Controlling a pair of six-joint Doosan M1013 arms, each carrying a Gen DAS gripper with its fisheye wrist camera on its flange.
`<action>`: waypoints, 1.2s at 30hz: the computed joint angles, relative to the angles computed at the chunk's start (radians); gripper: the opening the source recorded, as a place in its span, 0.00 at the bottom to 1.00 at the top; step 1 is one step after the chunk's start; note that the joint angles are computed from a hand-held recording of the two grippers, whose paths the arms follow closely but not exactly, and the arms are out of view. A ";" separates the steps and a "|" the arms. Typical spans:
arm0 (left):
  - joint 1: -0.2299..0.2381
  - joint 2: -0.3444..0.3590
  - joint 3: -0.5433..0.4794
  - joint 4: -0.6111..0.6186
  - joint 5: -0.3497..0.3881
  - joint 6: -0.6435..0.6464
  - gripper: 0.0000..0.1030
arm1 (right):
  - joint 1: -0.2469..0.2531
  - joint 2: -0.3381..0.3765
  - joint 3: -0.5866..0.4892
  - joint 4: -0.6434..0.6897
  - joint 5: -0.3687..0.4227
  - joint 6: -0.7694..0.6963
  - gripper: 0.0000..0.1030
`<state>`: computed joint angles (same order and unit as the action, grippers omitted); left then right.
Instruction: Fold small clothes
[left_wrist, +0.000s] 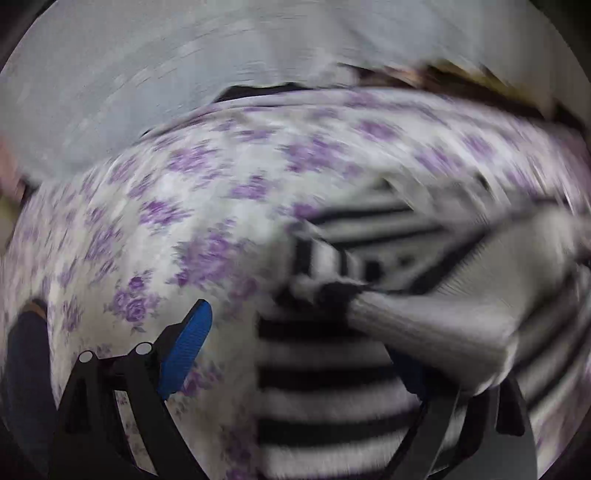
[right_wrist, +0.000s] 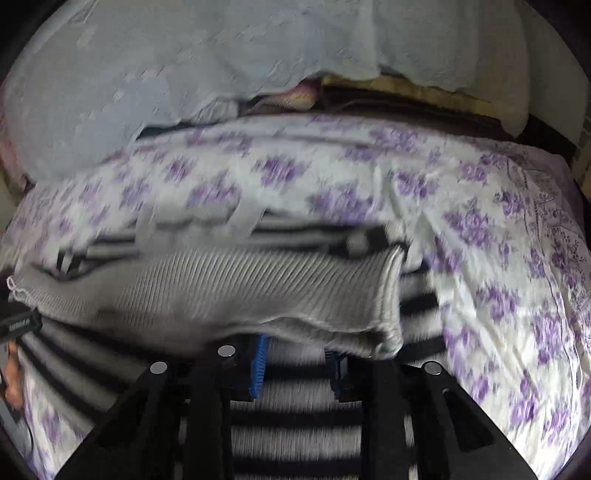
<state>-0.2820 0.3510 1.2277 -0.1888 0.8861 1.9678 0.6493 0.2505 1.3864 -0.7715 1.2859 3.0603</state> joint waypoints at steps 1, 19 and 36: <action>0.021 0.020 -0.032 -0.040 0.024 -0.095 0.85 | -0.010 -0.010 0.013 -0.049 -0.005 0.112 0.25; -0.036 0.061 -0.088 0.028 0.063 -0.124 0.95 | -0.064 0.006 0.013 0.012 -0.228 0.221 0.33; 0.002 0.031 -0.017 0.101 -0.055 -0.247 0.96 | -0.004 0.044 -0.042 -0.027 -0.277 0.070 0.39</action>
<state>-0.2803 0.3821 1.2104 -0.0877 0.8311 1.7203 0.6449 0.2941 1.3442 -0.7982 1.0091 3.1302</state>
